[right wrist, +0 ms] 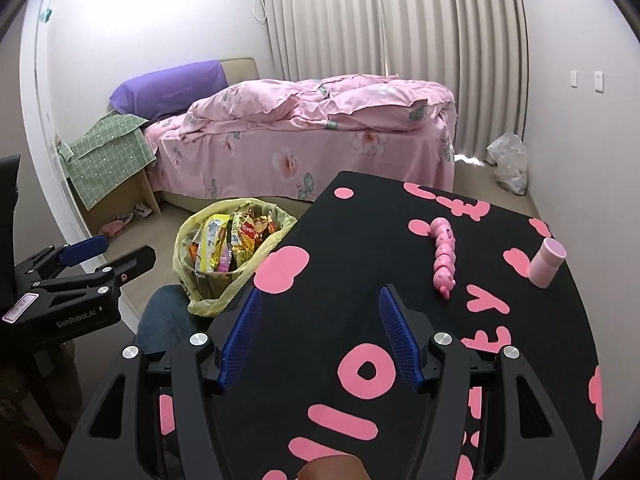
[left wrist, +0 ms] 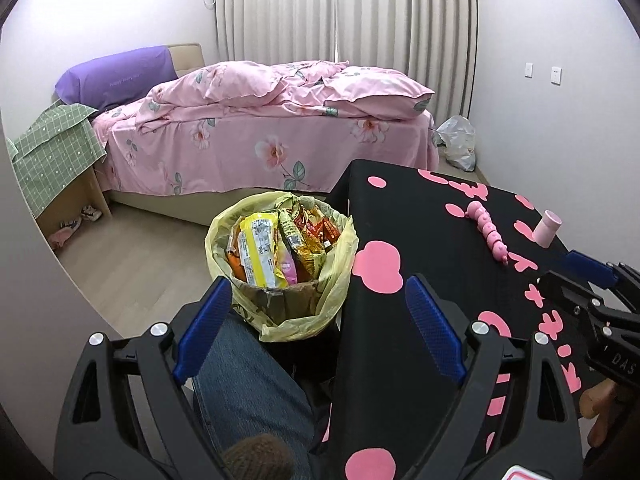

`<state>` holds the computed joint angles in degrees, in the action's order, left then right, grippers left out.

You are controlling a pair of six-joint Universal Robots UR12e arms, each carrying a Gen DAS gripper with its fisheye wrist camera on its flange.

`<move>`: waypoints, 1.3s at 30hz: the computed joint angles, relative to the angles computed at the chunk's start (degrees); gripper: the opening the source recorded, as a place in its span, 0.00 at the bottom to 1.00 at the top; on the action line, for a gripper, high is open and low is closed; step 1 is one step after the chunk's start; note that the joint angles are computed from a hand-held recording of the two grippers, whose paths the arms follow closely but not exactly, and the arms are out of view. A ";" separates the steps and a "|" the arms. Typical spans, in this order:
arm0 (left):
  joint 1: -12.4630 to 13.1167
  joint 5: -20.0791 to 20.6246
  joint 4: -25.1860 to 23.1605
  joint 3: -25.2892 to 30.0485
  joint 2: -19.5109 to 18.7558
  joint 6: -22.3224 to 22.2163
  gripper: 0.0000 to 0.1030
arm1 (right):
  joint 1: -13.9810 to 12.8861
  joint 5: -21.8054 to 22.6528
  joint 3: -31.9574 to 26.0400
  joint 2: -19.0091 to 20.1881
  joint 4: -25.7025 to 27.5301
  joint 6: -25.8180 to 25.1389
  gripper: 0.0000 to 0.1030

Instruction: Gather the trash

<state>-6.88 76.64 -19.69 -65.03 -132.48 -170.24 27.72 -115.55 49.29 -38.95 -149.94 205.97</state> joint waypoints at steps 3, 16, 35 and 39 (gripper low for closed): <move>0.16 -0.22 0.22 -0.22 0.13 -0.36 0.82 | 0.07 -0.31 0.13 -0.05 0.34 0.26 0.56; 0.14 -0.14 -0.20 -0.09 0.05 -0.47 0.82 | -0.07 0.54 -0.03 0.13 0.24 0.63 0.56; 0.20 -0.52 -0.02 -0.50 0.17 0.12 0.82 | 0.07 0.19 -0.16 0.33 -0.22 0.35 0.56; 0.23 -0.57 0.04 -0.48 0.16 0.21 0.82 | 0.12 0.04 -0.06 0.30 -0.30 0.24 0.56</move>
